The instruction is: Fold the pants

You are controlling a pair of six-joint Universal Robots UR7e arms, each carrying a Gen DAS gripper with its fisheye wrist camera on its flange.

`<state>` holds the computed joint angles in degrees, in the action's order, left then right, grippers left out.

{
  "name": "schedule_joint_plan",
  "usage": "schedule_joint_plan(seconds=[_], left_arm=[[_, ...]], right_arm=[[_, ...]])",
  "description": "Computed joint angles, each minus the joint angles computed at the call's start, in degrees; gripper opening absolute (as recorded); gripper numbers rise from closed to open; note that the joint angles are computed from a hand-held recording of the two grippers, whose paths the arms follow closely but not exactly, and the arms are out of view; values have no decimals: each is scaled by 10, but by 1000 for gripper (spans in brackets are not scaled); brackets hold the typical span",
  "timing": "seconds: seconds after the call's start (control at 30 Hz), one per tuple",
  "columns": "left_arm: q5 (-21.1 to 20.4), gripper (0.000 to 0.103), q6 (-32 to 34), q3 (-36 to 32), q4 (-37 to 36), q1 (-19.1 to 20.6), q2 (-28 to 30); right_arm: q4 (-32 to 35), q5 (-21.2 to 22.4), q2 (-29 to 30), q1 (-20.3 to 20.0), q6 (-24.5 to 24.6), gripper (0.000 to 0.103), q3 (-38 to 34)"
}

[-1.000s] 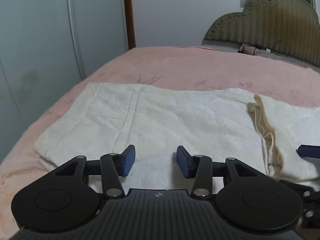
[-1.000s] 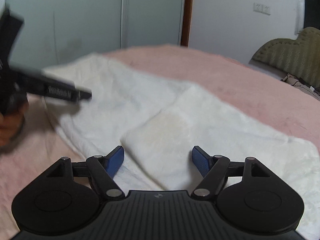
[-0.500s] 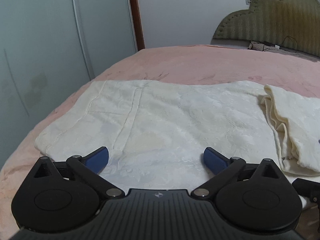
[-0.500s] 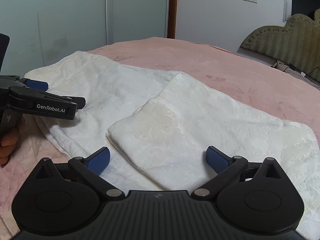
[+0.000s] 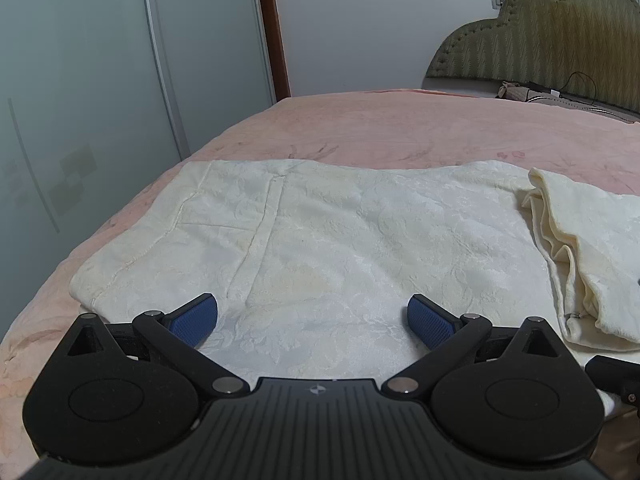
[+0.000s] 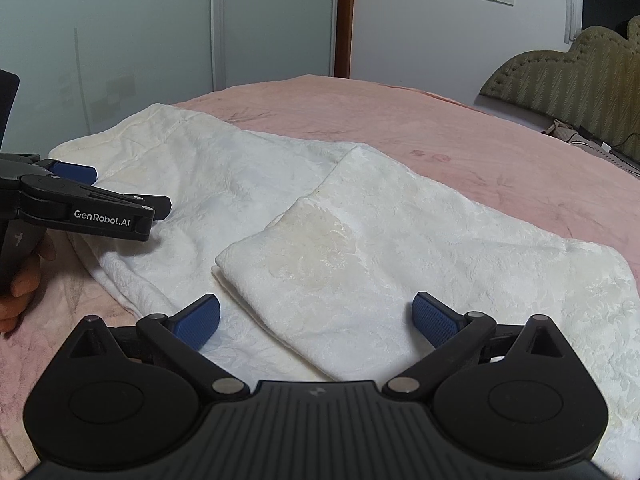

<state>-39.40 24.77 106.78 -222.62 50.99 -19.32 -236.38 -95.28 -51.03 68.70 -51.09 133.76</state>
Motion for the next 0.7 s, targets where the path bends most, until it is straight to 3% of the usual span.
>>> schedule_joint_plan(seconds=[0.7], left_arm=[[2, 103, 0, 1, -3, 0, 1]], right_arm=[[2, -4, 0, 2, 4, 103, -2]])
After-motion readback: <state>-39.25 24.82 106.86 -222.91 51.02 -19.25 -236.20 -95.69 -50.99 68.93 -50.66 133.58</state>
